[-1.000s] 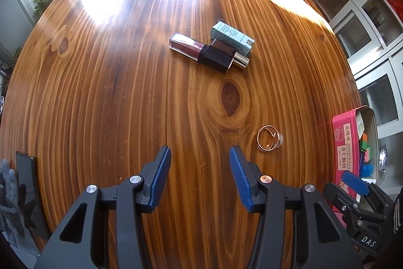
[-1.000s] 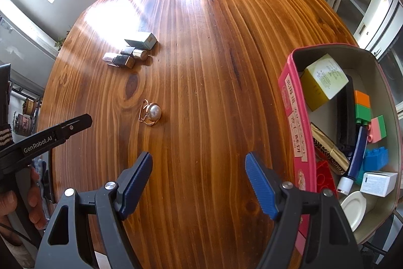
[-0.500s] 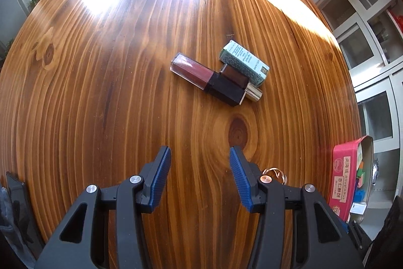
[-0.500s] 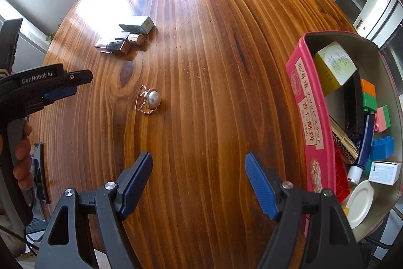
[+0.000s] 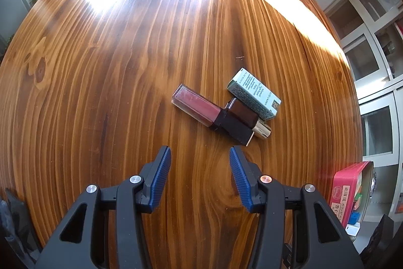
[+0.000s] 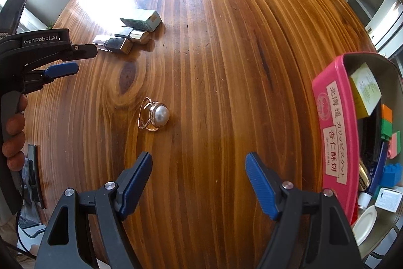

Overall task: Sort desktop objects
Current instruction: 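Grasp the pink lip gloss with the left gripper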

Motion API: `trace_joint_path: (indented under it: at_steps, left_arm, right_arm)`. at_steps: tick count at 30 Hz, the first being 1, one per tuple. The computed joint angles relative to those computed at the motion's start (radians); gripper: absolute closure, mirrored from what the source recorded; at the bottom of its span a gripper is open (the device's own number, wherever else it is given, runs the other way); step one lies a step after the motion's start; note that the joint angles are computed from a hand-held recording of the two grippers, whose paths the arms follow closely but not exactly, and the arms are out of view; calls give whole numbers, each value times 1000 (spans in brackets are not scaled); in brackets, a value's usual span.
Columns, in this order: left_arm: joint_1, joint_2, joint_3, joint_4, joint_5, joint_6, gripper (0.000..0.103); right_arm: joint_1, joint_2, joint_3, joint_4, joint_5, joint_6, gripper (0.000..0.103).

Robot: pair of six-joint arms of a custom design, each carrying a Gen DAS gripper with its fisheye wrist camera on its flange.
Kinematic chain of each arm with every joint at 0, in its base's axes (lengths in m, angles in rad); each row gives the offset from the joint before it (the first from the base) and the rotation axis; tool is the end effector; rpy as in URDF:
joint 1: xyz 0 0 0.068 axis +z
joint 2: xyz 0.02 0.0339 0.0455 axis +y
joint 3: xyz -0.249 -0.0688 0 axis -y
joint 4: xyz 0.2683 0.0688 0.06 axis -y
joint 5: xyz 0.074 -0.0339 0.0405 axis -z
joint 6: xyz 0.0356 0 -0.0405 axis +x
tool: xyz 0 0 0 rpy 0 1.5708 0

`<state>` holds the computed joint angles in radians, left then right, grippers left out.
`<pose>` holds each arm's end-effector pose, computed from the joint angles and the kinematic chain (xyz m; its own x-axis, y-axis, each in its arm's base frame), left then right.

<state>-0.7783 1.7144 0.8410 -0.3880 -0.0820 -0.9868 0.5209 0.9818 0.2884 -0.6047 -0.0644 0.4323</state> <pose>0.2209 -0.2136 0.0885 -0.9429 -0.2380 -0.2330 -0.1899 0.9589 -0.2110 0.1341 0.0796 0.0897 -0.9728 -0.0762 -0.2186 -0.1146 0.9789 0.1691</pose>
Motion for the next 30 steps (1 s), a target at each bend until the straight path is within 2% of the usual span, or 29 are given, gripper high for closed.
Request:
trace_joint_path:
  at_steps: [5, 12, 26, 30]
  left_arm:
    - [19, 28, 35, 6, 4, 13, 51]
    - [40, 86, 97, 10, -16, -1, 51]
    - [96, 217, 165, 50, 9, -67, 51]
    - [98, 229, 165, 45, 2, -46, 51]
  right_arm:
    - [10, 120, 39, 79, -14, -18, 23]
    - [15, 209, 72, 132, -20, -40, 23]
    - [19, 264, 85, 178, -12, -45, 23]
    - [22, 272, 87, 181, -8, -44, 23]
